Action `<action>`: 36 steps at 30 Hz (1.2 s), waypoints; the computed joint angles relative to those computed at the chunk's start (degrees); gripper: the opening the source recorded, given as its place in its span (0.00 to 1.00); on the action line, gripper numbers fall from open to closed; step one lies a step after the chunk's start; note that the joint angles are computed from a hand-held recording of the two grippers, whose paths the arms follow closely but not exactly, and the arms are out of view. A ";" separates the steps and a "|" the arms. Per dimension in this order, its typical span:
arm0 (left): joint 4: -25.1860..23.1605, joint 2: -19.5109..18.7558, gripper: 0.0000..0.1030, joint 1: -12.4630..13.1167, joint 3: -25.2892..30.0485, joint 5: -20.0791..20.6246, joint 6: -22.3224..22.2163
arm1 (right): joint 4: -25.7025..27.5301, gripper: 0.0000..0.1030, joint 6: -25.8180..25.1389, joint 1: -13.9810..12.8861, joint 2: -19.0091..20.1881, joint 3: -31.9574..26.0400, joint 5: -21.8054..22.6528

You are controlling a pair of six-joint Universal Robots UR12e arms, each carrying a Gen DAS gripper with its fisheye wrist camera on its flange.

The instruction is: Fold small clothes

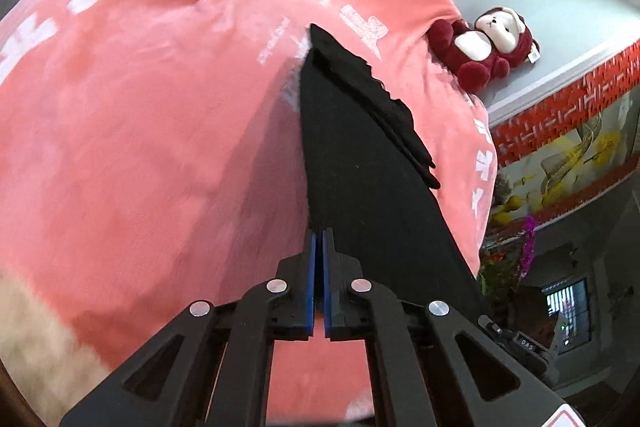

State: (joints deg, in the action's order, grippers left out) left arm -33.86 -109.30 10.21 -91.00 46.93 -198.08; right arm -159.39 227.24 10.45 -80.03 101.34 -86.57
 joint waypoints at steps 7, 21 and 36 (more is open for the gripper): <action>-6.70 4.93 0.00 1.05 -4.20 -0.96 4.04 | 6.97 0.04 0.03 1.00 -3.83 2.91 -1.87; -16.83 13.87 0.00 3.19 -9.44 -2.81 13.52 | 14.80 0.04 0.11 3.93 -11.58 6.88 -2.15; -7.95 -5.07 0.00 -4.58 18.60 9.50 6.89 | 8.51 0.04 -7.05 -4.99 4.78 -14.43 -3.40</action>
